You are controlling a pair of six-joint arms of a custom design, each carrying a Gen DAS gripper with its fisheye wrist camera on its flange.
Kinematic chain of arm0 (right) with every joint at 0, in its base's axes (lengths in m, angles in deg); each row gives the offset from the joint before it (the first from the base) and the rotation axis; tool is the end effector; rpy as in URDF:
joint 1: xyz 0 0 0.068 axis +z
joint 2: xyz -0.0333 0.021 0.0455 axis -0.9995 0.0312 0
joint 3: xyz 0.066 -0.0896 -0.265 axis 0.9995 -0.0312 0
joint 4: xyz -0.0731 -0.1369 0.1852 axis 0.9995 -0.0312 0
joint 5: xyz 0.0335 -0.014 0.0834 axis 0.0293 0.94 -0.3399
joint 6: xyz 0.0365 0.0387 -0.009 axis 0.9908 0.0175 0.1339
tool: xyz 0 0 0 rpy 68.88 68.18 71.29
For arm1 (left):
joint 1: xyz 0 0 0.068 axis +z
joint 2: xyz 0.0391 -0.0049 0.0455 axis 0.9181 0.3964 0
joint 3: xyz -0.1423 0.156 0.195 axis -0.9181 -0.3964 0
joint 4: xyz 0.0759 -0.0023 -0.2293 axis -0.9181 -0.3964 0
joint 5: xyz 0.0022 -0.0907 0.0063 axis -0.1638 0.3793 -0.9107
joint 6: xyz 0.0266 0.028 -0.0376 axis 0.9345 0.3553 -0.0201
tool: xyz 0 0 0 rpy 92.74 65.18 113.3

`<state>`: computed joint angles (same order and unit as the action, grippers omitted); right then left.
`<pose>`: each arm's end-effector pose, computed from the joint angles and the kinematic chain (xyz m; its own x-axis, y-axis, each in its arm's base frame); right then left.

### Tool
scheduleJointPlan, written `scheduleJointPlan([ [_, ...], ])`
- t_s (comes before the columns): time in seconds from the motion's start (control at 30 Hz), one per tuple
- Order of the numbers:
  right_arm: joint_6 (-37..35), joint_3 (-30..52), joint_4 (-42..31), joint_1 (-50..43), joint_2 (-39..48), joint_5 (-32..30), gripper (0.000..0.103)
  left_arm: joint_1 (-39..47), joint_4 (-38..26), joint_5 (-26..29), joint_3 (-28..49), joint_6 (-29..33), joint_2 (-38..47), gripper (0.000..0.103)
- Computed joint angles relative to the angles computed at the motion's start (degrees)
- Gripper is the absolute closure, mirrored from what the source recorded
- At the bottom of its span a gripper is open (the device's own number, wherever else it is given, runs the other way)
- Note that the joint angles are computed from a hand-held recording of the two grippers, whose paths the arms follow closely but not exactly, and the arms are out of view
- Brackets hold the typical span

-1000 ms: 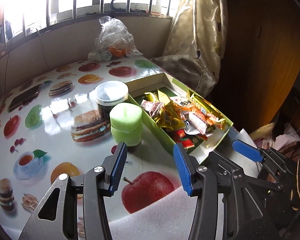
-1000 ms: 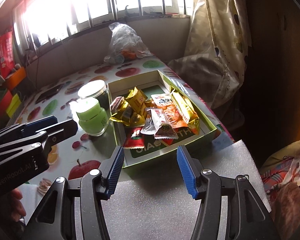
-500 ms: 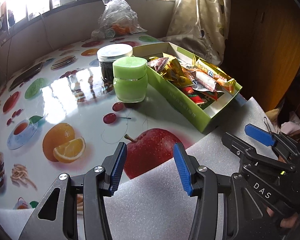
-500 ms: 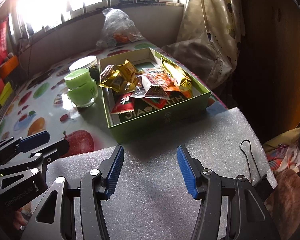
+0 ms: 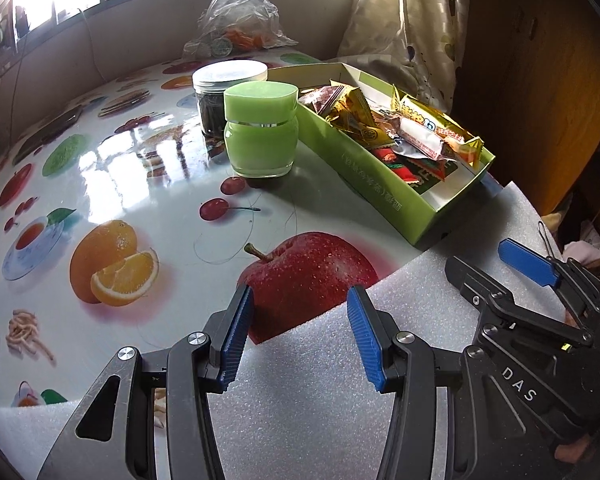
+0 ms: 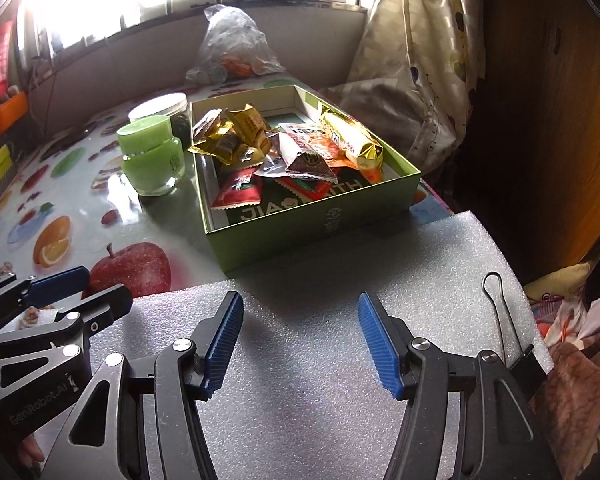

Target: Organize snacks

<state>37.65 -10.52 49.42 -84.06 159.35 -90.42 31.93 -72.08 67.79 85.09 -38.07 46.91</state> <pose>0.2466 0.0233 0.1504 -0.7172 -0.2549 -0.6486 -0.3205 0.9471 -0.0179 0.2119 -0.1324 0.1406 -0.7940 -0.1507 -0.5889 -0.1157 0.9885 -0.0970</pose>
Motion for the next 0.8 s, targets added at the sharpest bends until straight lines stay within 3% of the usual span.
scheduleJointPlan([
  [0.8, 1.0, -1.1, 1.7, 0.0, -0.2, 0.6, 0.041, -0.5, 1.0, -0.8, -0.4, -1.7, 0.1, 0.053],
])
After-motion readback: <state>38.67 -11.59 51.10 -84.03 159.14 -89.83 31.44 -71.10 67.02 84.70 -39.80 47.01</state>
